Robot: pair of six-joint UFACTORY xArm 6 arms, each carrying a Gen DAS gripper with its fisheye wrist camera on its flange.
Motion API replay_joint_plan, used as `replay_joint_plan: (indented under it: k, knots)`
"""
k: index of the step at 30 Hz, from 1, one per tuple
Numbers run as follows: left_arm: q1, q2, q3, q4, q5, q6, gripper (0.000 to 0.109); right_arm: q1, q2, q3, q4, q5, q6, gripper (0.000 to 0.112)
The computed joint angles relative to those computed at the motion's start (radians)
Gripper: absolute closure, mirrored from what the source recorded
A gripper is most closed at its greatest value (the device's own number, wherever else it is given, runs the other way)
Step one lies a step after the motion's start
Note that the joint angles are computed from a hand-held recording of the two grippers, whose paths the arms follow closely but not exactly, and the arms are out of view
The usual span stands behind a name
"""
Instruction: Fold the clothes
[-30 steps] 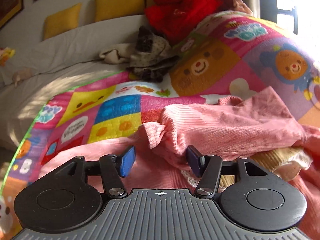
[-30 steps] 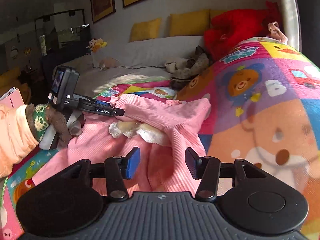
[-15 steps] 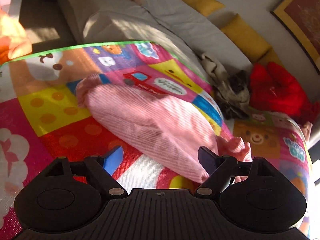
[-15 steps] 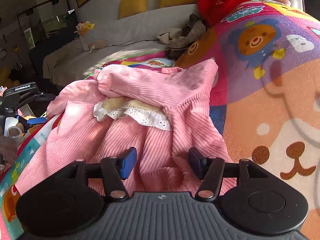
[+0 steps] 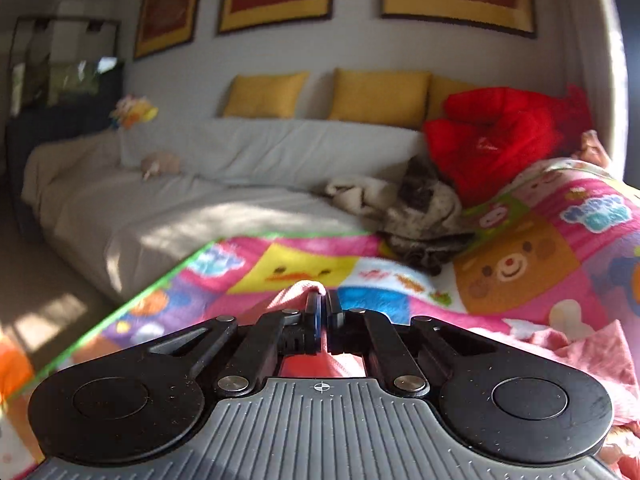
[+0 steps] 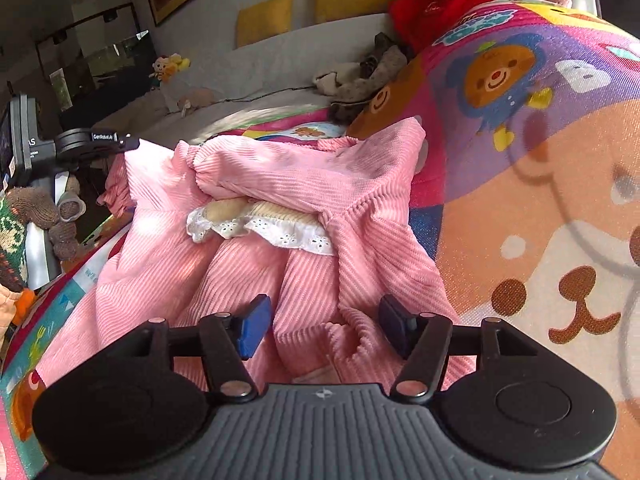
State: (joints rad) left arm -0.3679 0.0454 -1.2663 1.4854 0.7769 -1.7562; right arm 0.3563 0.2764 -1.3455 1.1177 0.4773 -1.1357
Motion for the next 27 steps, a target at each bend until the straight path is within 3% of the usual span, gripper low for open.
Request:
replay_joint_plan:
  k: [4, 7, 9, 13, 16, 18, 20, 22, 25, 27]
  knots:
    - [-0.065, 0.097, -0.13, 0.093, -0.048, 0.051, 0.106, -0.014, -0.016, 0.002, 0.048, -0.009, -0.028, 0.051]
    - [-0.076, 0.155, -0.186, 0.027, -0.155, 0.053, 0.106, -0.027, -0.028, 0.012, 0.07, -0.015, -0.036, 0.051]
    - [-0.061, 0.165, -0.178, -0.044, -0.258, 0.041, 0.104, -0.031, -0.035, 0.022, 0.067, -0.026, -0.032, 0.051]
    - [-0.004, 0.106, -0.082, -0.157, -0.355, -0.054, 0.098, -0.034, -0.042, 0.032, 0.077, -0.029, -0.035, 0.05]
    - [0.045, 0.061, -0.013, -0.241, -0.422, -0.069, 0.085, -0.031, -0.036, 0.025, 0.068, -0.027, -0.023, 0.05]
    - [0.05, 0.061, -0.012, -0.217, -0.434, -0.023, 0.086, -0.026, -0.036, 0.021, 0.071, -0.027, -0.032, 0.05]
    - [0.05, 0.079, -0.033, -0.15, -0.447, -0.053, 0.099, -0.021, -0.039, 0.016, 0.081, -0.027, -0.046, 0.05]
    - [0.044, 0.114, -0.077, -0.107, -0.46, -0.063, 0.104, -0.018, -0.049, 0.012, 0.1, -0.03, -0.071, 0.049]
    - [0.036, 0.168, -0.145, -0.046, -0.481, -0.074, 0.104, -0.026, -0.062, -0.017, 0.151, -0.022, -0.106, 0.049]
    - [0.04, 0.195, -0.153, -0.107, -0.575, 0.024, 0.104, -0.037, -0.058, -0.06, 0.187, 0.002, -0.105, 0.045]
